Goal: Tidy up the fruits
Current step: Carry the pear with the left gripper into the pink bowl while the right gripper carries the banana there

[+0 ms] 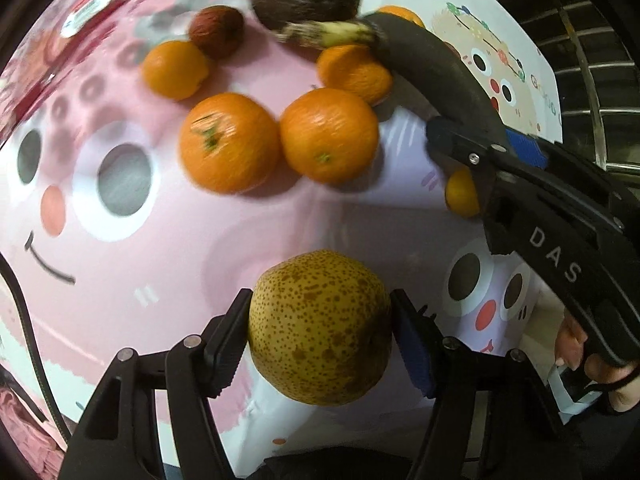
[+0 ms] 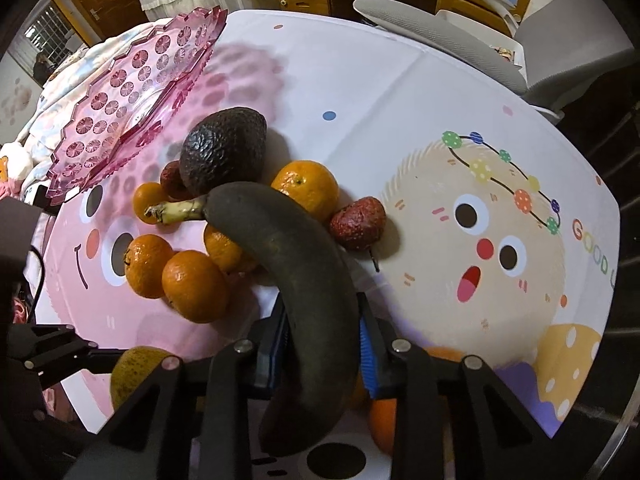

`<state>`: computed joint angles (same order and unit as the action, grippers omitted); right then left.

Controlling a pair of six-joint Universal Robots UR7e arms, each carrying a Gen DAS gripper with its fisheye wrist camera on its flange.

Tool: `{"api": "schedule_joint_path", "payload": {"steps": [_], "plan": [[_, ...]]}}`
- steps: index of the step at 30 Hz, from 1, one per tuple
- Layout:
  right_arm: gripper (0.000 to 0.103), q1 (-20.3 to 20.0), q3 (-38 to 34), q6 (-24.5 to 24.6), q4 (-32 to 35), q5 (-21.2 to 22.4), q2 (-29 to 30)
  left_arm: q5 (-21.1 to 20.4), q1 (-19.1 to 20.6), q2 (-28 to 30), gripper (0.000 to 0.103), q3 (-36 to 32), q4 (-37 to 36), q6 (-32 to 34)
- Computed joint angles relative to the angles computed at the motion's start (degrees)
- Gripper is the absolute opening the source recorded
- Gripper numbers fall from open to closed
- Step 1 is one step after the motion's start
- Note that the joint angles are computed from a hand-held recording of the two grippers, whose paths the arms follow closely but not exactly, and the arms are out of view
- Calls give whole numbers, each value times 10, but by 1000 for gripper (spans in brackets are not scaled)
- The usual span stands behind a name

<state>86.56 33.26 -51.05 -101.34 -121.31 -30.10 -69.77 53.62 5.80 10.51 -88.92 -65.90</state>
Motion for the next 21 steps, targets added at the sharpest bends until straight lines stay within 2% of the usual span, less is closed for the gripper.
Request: {"api": "schedule_joint_path", "payload": {"steps": [6,9,13,17,21], "plan": [[30,5,46,15,-24,-9,-31,4,-9,-120,66,211,-97,-23],[30,11,89,7,-53,-12,-57,11,-17,-163,66,270,-113,-16],[30,20,139,20,-83,-16,-86,26,-25,-217,66,336,-120,8],[30,33,185,57,-114,-18,-108,35,-26,-262,66,382,-134,36],[30,53,238,115,-141,-18,-133,48,-24,-320,66,436,-145,95]]}}
